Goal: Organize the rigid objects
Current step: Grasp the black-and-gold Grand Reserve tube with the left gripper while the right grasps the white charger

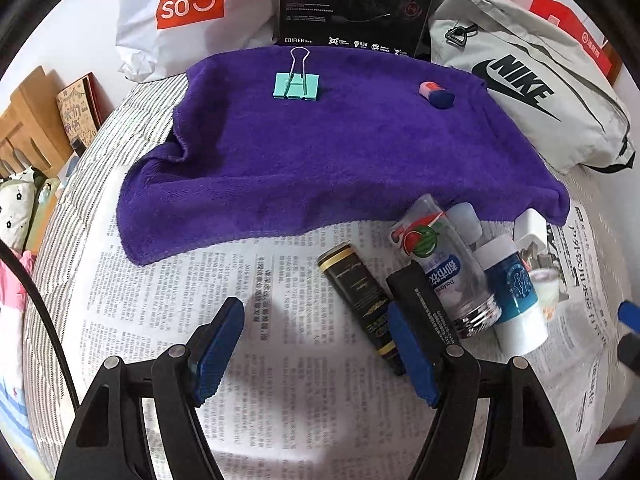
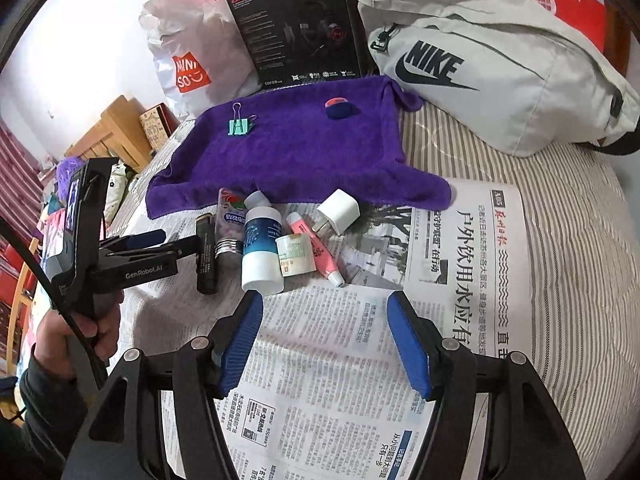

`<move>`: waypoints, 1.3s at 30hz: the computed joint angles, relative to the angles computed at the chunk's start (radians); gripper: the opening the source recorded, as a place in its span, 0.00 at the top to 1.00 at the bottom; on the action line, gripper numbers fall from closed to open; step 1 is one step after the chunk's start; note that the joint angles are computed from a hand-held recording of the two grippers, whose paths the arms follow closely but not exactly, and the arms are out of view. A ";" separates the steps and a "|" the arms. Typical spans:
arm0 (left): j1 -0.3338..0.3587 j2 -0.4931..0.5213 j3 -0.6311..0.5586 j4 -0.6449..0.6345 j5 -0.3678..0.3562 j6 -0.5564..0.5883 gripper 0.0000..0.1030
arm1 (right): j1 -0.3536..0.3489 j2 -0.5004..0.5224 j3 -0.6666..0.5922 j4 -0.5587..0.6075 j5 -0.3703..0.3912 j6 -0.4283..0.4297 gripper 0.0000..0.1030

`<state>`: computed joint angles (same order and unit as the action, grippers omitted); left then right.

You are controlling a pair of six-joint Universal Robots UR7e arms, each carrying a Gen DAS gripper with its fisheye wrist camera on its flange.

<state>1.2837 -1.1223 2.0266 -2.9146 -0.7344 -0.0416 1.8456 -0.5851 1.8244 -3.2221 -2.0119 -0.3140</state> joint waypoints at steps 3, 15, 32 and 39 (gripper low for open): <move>-0.002 0.016 -0.013 -0.004 0.006 -0.016 0.29 | -0.008 0.000 0.000 0.010 0.010 0.012 0.37; -0.016 0.031 0.022 -0.065 0.087 0.067 0.25 | -0.013 0.010 -0.005 0.029 0.008 0.008 0.37; 0.010 0.051 0.033 -0.257 -0.050 0.297 0.73 | -0.032 0.064 -0.079 -0.022 -0.023 0.022 0.37; 0.015 0.057 0.058 -0.344 -0.077 0.354 0.78 | -0.020 0.144 -0.212 0.015 -0.047 0.061 0.38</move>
<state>1.2989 -1.0656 2.0841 -3.2585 -0.8116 0.3123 1.8253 -0.4412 1.6120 -3.2067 -2.0591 -0.2535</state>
